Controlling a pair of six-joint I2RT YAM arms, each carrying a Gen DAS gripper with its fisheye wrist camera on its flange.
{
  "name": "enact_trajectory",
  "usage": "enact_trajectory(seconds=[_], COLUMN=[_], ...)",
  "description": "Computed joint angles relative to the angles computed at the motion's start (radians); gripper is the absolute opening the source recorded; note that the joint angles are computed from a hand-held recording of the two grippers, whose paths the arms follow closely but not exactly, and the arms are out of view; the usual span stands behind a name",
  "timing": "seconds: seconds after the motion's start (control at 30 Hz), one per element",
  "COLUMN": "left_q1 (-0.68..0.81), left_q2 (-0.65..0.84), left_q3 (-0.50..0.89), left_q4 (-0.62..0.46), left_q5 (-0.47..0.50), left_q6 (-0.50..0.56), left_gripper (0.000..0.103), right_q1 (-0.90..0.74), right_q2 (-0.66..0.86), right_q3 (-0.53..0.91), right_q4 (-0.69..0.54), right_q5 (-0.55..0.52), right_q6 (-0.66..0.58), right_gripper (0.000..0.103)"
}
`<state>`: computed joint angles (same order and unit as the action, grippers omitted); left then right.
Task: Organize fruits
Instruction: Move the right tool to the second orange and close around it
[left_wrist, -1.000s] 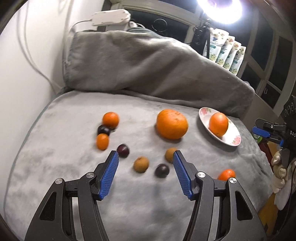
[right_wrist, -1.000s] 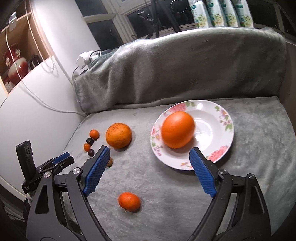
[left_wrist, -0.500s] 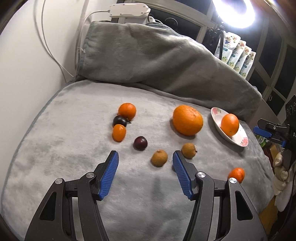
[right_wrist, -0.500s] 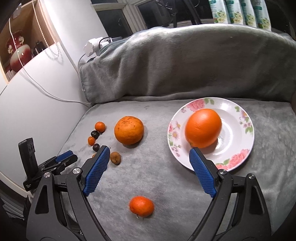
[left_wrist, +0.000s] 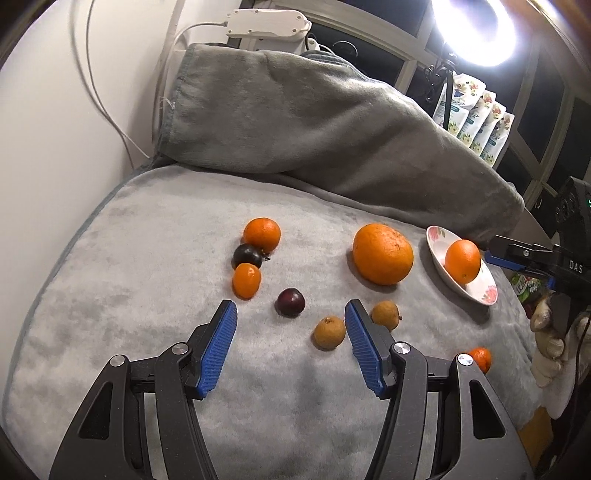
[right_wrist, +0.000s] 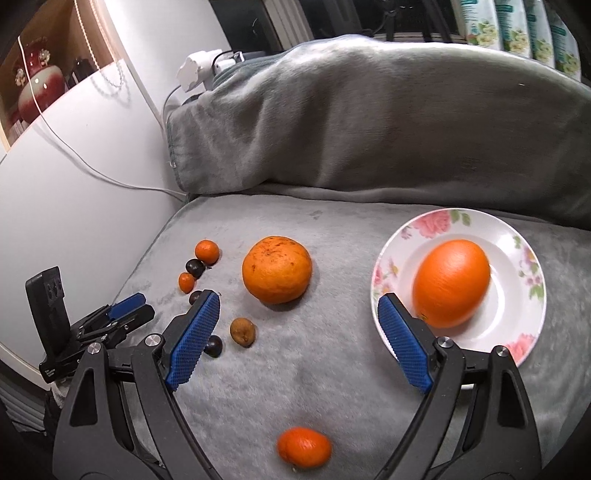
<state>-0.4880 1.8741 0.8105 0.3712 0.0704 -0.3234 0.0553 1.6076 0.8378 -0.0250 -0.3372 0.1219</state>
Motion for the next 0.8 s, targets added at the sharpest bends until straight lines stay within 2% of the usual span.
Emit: enact_trajectory(seconds=[0.37,0.8], left_q1=[-0.032,-0.087], left_q2=[0.056,0.203], left_q3=[0.082,0.321], left_q4=[-0.009,-0.121], left_q5=[0.054,0.152], left_q6=[0.003,0.017], left_gripper=[0.061,0.061], right_q1=[-0.007,0.018], right_q2=[0.194,0.387], right_q3=[0.202,0.453], right_q4=[-0.093,-0.248], right_q5=[-0.098,-0.162], right_q6=[0.023,0.018], right_gripper=[0.090,0.090])
